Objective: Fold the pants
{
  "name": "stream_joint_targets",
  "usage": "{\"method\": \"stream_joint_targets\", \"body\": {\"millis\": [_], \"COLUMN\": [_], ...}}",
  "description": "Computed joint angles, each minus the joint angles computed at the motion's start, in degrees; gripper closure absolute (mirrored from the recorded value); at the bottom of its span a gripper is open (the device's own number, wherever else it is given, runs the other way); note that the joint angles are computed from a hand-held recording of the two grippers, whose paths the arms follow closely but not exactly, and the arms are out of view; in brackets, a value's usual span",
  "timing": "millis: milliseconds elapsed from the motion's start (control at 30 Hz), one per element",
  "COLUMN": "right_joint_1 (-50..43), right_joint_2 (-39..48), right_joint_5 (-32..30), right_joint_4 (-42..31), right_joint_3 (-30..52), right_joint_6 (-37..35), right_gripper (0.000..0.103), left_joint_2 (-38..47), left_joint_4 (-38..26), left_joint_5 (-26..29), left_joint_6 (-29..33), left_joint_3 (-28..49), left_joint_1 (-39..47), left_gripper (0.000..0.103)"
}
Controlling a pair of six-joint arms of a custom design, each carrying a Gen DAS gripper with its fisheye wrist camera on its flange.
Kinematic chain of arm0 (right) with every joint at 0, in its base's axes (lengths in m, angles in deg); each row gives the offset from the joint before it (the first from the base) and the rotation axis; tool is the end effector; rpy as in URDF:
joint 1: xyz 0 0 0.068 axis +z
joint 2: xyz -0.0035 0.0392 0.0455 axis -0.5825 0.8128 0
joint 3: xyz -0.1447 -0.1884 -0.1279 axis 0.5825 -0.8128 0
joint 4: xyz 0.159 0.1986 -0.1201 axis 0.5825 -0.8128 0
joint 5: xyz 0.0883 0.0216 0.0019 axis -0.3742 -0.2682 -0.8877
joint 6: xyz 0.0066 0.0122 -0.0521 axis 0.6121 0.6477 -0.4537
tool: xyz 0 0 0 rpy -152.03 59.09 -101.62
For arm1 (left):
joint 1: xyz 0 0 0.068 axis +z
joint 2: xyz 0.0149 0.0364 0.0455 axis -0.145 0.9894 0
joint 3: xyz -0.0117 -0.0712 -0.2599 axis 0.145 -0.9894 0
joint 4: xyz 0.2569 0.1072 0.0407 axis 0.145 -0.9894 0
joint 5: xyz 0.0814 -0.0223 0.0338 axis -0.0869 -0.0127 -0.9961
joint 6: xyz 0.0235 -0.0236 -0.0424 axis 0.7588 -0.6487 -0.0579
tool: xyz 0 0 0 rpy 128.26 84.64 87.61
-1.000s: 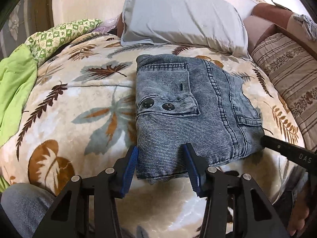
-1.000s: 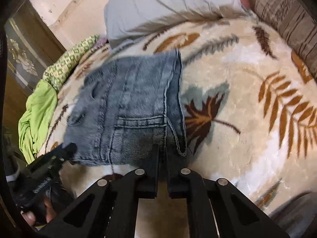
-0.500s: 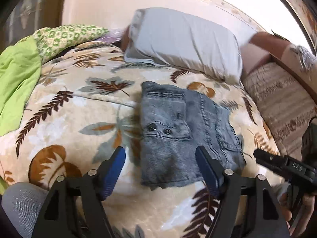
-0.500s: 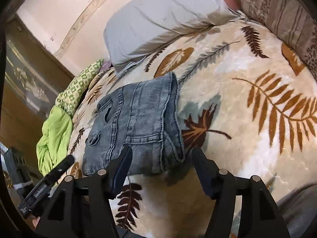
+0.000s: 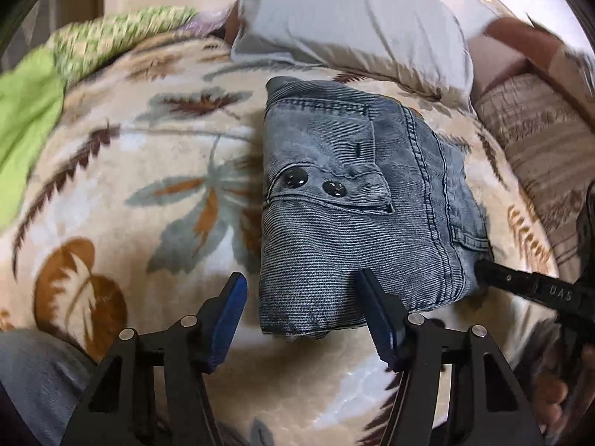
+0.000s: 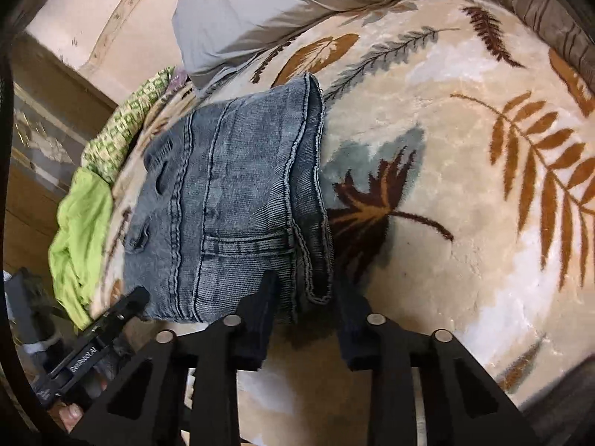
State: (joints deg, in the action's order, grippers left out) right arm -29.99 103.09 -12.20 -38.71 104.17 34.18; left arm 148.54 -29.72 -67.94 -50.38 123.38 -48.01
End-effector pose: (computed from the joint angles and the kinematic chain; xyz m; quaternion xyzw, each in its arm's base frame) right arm 0.2367 0.0368 0.1515 0.0242 0.9590 0.2188 0.1783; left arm 0.1756 -0.1304 0.1756 -0.0657 0.9509 -0.0465 0.2987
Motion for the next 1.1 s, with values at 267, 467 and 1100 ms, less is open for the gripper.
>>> {"method": "stream_joint_targets", "body": {"millis": [267, 467, 1100], "right_joint_1": [-1.34, -5.75, -7.65], "right_joint_2": [-2.7, 5.77, 33.17], "right_joint_5": [-2.61, -9.16, -19.74], "right_joint_4": [-4.79, -6.04, 0.33], "right_joint_3": [3.61, 13.87, 30.94], "right_joint_6": [-1.66, -4.04, -3.5], "right_gripper": [0.042, 0.025, 0.09], "left_joint_2": [-11.46, -1.99, 31.84], "left_joint_4": [-3.01, 1.18, 23.1], "left_joint_5": [15.42, 31.2, 52.35], "left_joint_6": [2.56, 9.05, 12.28], "left_joint_3": [0.29, 6.61, 19.79], "left_joint_1": [10.4, 29.33, 38.91], "left_gripper": [0.039, 0.027, 0.079]}}
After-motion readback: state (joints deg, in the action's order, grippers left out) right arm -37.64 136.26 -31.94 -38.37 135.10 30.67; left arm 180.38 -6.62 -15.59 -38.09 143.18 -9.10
